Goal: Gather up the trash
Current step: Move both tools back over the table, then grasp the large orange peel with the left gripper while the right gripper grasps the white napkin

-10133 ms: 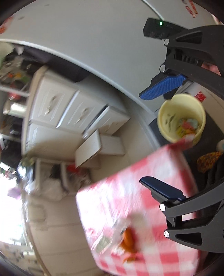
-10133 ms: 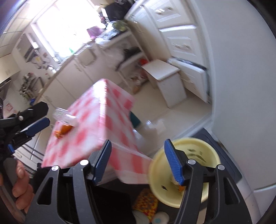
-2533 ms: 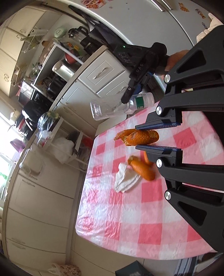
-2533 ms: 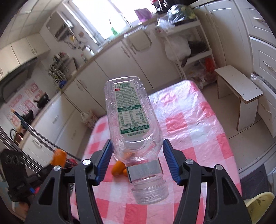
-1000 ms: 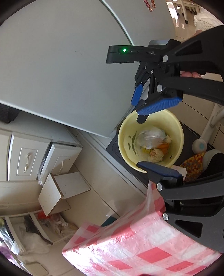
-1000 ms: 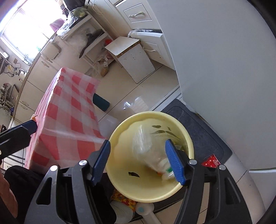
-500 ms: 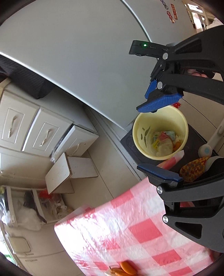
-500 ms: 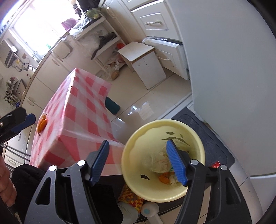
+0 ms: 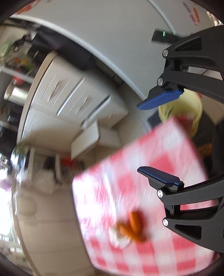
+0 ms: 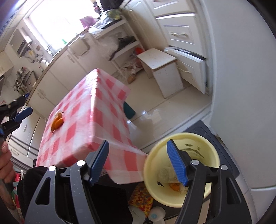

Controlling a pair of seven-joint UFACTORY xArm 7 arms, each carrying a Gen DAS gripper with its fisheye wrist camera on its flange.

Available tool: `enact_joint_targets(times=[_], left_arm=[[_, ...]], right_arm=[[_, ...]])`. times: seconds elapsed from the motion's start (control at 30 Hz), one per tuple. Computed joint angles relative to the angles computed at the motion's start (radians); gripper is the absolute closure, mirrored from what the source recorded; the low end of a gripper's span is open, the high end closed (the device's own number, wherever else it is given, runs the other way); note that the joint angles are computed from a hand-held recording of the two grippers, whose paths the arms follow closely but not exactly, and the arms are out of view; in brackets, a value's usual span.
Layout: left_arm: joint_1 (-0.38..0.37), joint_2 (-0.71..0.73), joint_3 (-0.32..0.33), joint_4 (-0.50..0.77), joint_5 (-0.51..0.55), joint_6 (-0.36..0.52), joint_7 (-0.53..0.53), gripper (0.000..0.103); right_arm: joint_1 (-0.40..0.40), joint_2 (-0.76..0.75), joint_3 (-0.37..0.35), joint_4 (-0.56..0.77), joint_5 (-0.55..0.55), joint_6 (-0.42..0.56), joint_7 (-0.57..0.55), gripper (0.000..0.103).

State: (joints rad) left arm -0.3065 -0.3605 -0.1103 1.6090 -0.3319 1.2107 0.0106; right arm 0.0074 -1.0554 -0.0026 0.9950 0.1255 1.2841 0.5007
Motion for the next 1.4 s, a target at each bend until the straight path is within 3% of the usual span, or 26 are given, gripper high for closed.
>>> enact_joint_targets(times=[0.27, 0.47, 0.7, 0.73, 0.83, 0.9, 1.17, 1.27, 1.4], left_arm=[[0.167, 0.104, 0.107, -0.008, 0.100, -0.016, -0.054, 0.037], [0.204, 0.230, 0.095, 0.025, 0.131, -0.035, -0.006, 0.037], [0.201, 0.343, 0.058, 0.079, 0.270, -0.053, 0.036, 0.036], [0.207, 0.352, 0.064, 0.079, 0.244, -0.056, 0.055, 0.038], [0.216, 0.369, 0.070, 0.108, 0.207, -0.012, 0.104, 0.074], [0.233, 0.375, 0.081, 0.143, 0.139, 0.071, 0.148, 0.082], [0.320, 0.267, 0.157, 0.136, -0.051, 0.289, 0.335, 0.083], [0.344, 0.221, 0.181, 0.082, -0.043, 0.319, 0.381, 0.083], [0.366, 0.189, 0.198, 0.012, -0.005, 0.295, 0.384, 0.083]], right_arm=[[0.076, 0.161, 0.055, 0.067, 0.034, -0.124, -0.045, 0.033], [0.125, 0.258, 0.068, 0.089, 0.061, -0.187, -0.064, 0.033], [0.148, 0.355, 0.067, 0.131, 0.068, -0.211, -0.083, 0.033], [0.151, 0.366, 0.067, 0.138, 0.069, -0.215, -0.087, 0.033], [0.167, 0.412, 0.071, 0.167, 0.075, -0.236, -0.108, 0.033], [0.183, 0.458, 0.075, 0.201, 0.083, -0.250, -0.129, 0.033], [0.253, 0.623, 0.111, 0.346, 0.106, -0.300, -0.231, 0.031], [0.271, 0.700, 0.127, 0.410, 0.095, -0.310, -0.279, 0.031], [0.277, 0.820, 0.153, 0.521, 0.046, -0.294, -0.314, 0.031]])
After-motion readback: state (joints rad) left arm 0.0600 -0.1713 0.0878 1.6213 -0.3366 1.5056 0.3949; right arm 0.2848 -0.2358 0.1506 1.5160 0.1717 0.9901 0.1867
